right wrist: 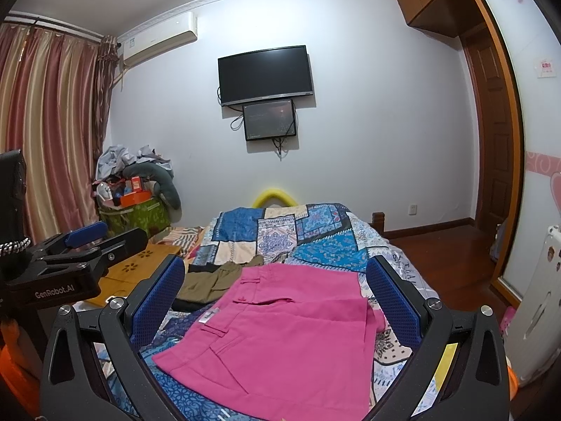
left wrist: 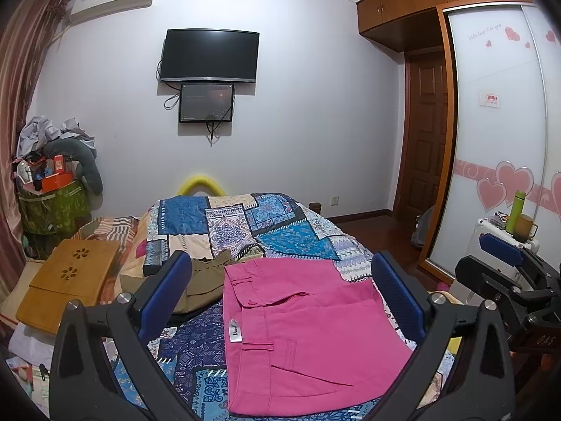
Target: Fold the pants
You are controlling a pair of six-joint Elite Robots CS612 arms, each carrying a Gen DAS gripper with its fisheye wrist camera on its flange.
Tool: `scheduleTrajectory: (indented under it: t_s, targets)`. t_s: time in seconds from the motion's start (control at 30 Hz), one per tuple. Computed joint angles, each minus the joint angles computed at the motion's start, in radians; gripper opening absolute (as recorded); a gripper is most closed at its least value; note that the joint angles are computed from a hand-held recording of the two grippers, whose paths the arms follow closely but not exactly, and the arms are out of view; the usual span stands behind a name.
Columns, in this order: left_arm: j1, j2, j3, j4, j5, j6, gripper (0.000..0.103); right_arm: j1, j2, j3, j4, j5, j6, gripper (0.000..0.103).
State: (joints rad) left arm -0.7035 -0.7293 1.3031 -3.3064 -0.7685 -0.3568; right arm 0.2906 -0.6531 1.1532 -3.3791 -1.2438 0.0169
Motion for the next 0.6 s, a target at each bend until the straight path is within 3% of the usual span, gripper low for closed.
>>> scheduleTrajectory:
  t_s: [0.6]
  targets:
    - [0.002,0.002,-0.001,-0.002,-0.006,-0.002,0.103,0.001,-0.002,0.000,0.006,-0.003,-0.001,0.103]
